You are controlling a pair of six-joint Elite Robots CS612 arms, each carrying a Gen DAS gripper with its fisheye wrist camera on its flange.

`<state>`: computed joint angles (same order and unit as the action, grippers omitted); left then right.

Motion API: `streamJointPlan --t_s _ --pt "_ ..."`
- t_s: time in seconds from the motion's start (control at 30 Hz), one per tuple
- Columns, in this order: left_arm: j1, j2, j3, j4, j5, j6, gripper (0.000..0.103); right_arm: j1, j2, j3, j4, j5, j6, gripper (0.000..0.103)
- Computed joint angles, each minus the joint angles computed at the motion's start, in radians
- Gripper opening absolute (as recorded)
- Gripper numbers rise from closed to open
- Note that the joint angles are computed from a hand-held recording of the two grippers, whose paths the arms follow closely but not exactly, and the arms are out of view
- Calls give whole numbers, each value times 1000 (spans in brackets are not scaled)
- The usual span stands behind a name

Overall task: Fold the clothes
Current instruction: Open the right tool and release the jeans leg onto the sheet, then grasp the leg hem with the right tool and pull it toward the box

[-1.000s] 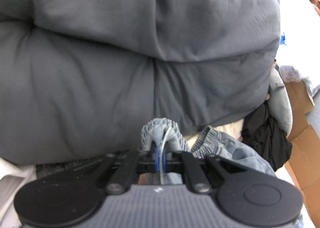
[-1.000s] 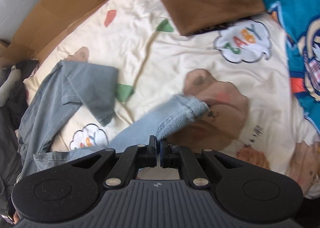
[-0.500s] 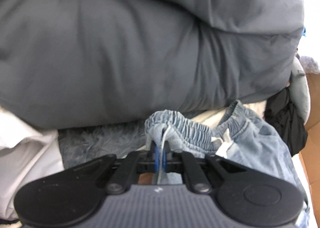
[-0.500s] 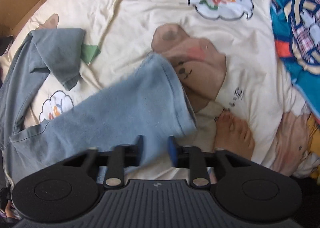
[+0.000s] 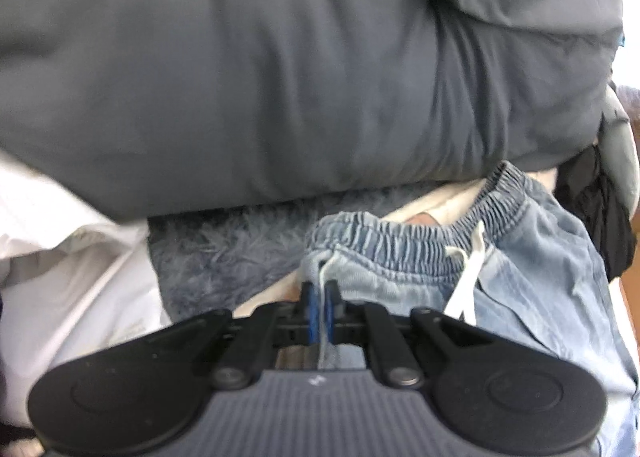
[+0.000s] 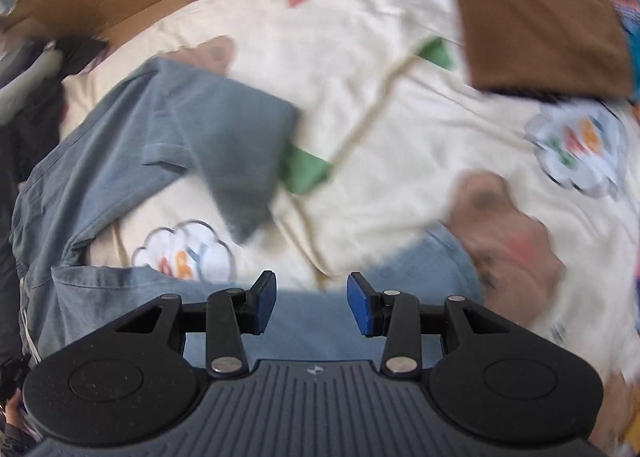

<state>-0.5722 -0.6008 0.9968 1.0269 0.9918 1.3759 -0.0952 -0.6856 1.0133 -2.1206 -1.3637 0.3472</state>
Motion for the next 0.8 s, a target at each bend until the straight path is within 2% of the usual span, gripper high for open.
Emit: streamJointPlan --t_s 0.1,0.2,0.3,0.4,0.5,0.67,0.8 --pt "1 16 -34 52 -1 -14 13 14 63 -91 -14 29 -29 47" --pt "13 55 -127 162 43 56 15 25 116 -169 -37 53 -30 50" --pt "15 75 -183 219 37 68 20 32 158 -232 -48 73 -13 53" --pt "13 88 -221 258 11 88 23 45 185 -270 -55 28 -40 56" --pt "7 103 -254 290 -15 101 26 50 207 -296 -55 15 -67 56" --pt "-5 92 -246 234 -46 87 31 60 230 -307 -78 -16 -114 57" --pt "-9 92 -252 183 -46 123 33 65 246 -312 -72 -41 -111 57"
